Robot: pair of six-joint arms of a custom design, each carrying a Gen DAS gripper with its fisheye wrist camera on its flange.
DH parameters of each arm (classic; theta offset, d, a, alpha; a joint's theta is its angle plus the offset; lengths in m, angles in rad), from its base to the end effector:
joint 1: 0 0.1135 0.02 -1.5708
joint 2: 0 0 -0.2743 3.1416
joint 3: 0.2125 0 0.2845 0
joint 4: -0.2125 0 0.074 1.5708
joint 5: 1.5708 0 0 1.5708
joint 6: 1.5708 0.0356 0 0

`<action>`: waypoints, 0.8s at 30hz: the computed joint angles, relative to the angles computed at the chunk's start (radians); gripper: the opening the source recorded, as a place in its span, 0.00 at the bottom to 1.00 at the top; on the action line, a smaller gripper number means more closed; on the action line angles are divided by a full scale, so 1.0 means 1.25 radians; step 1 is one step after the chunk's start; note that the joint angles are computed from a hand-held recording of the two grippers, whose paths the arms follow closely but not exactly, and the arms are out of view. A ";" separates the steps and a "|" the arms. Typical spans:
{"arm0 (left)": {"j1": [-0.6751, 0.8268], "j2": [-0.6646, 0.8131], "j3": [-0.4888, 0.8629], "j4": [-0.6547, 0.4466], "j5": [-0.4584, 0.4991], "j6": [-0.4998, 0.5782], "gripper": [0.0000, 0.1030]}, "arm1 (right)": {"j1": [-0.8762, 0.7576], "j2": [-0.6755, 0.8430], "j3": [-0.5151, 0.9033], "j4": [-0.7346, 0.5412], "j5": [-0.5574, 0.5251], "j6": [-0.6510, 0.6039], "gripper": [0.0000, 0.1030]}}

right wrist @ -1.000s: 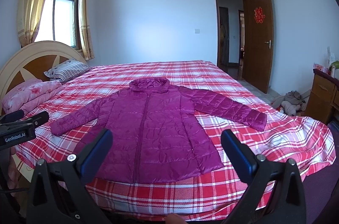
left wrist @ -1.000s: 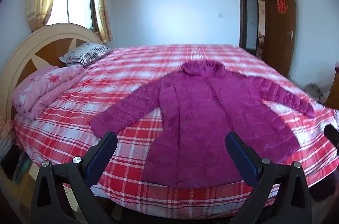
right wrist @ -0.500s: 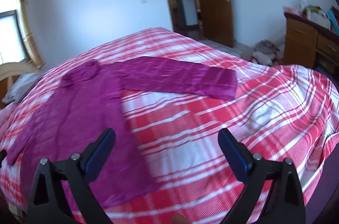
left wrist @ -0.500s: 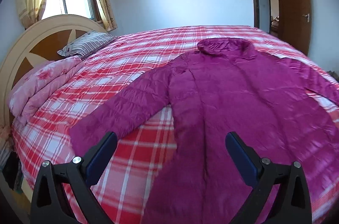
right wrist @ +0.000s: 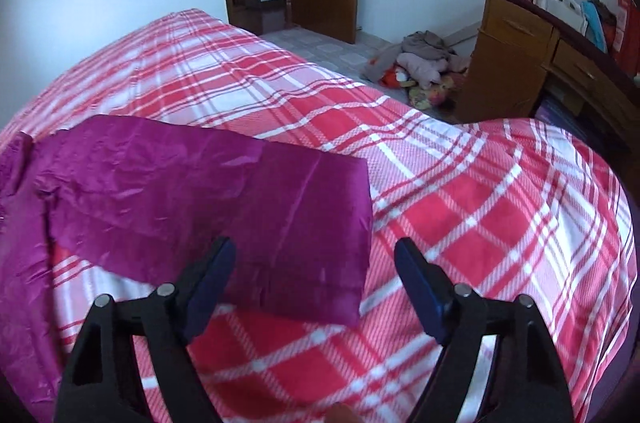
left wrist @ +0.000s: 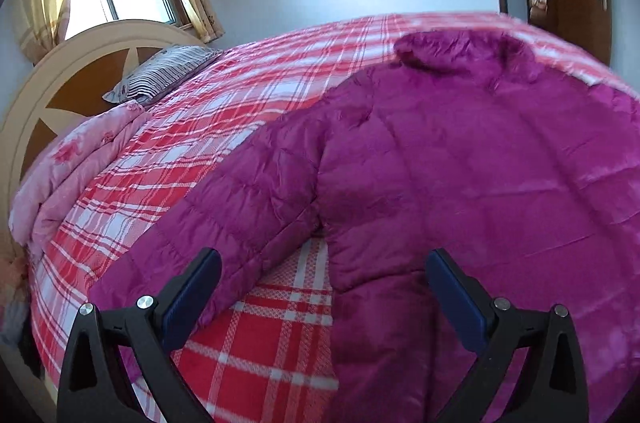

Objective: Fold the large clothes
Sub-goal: 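Grasp the cuff of the sleeve nearest the right tool with the right tool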

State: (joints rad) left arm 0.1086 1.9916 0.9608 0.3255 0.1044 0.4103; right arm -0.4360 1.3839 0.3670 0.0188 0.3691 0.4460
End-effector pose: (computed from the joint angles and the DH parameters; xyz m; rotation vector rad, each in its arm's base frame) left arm 0.4078 0.0407 0.0853 0.3963 2.2414 0.1548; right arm 0.1980 -0.1064 0.0880 1.2058 2.2288 -0.4686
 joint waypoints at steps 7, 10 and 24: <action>0.016 0.087 0.057 0.021 -0.026 -0.016 0.99 | -0.027 0.054 -0.001 0.045 -0.066 -0.022 0.50; 0.017 0.107 0.087 0.004 -0.019 -0.006 0.99 | -0.012 0.032 0.006 0.025 -0.066 -0.043 0.28; 0.030 0.116 0.097 -0.006 0.014 -0.020 0.99 | 0.200 -0.140 0.143 -0.101 0.187 -0.150 0.17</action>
State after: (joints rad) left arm 0.1462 2.1369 1.0820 0.3181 0.1213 0.3858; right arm -0.1864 1.2092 0.5460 -0.1077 0.6029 0.2585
